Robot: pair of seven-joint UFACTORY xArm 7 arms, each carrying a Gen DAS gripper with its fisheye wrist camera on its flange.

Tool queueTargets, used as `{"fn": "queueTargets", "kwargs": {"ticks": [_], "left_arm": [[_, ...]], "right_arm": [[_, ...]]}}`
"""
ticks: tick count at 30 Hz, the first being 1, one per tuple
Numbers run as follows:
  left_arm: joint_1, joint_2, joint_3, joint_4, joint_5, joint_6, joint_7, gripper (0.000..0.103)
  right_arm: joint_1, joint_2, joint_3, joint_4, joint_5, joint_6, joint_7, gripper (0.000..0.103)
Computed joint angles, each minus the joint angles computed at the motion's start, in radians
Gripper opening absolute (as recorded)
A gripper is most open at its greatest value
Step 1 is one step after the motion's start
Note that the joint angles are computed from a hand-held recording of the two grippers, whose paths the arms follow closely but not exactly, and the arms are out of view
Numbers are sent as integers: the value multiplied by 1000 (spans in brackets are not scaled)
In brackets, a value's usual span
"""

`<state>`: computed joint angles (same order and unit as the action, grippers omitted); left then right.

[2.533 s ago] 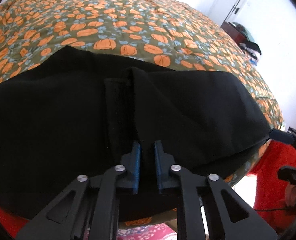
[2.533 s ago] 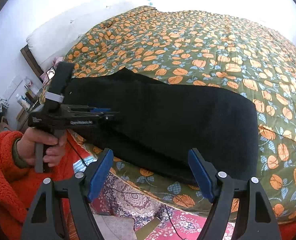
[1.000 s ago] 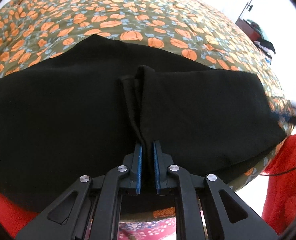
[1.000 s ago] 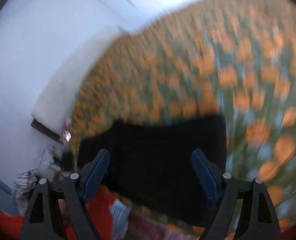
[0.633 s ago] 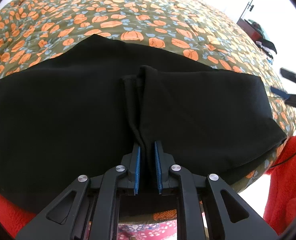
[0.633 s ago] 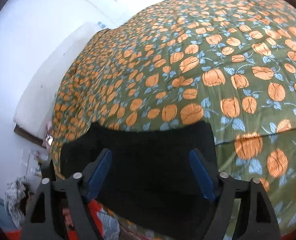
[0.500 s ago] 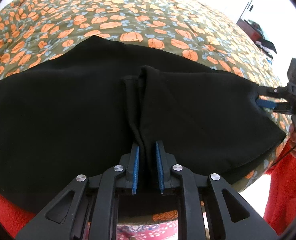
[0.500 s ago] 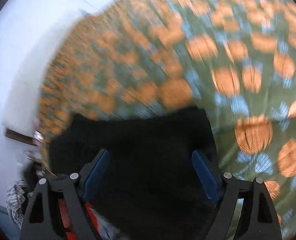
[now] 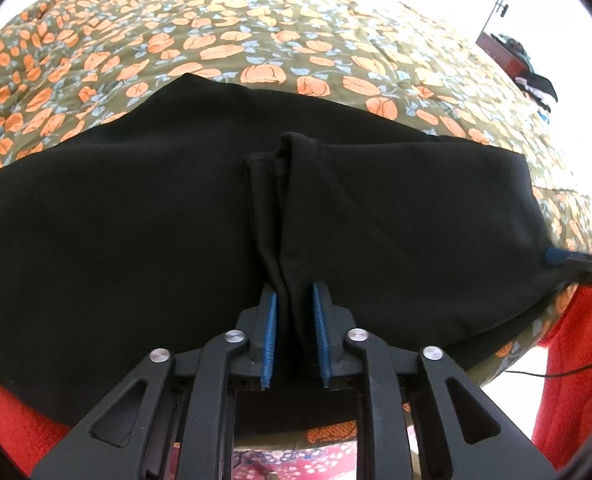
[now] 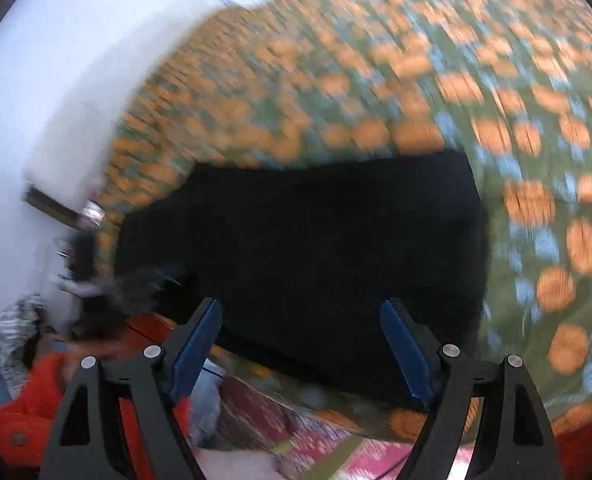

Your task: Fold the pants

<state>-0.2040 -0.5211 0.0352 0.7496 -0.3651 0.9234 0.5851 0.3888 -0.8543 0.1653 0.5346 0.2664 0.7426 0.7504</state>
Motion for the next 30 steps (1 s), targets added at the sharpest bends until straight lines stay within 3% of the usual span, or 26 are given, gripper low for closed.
{"fn": "queueTargets", "kwargs": {"ticks": [3,5,7,10,16,20,24,27,30], "left_arm": [[11,-21,33,16,-33,34,-17,40],[19,-46,91,29,-107,50,-3,64],[60,-68,127,29,-149,-1,-16,74],[139,-49,171,38,-181,-73,-97,73],[337,101,282,79,-238,-174,-363,71],[345,214,346,146,-375,-98,-288,71],[364,270,308,172,-434,-88,-232,72],[397,315,262,198,-415,-79,-257,77],[435,354,245,213,-467,-50,-273,76]], "right_arm": [[-5,-1,9,-16,5,-17,21,81],[-10,-9,12,-7,-9,-27,22,81],[-23,-26,25,-7,-33,-52,25,82],[-16,-32,17,-20,-27,-89,33,82],[22,20,-2,-15,-8,-124,11,82],[45,85,-9,16,-2,-151,-27,82],[58,121,-9,32,8,-150,-49,82],[55,120,2,39,0,-141,-55,82],[51,100,7,28,-1,-133,-49,82]]}}
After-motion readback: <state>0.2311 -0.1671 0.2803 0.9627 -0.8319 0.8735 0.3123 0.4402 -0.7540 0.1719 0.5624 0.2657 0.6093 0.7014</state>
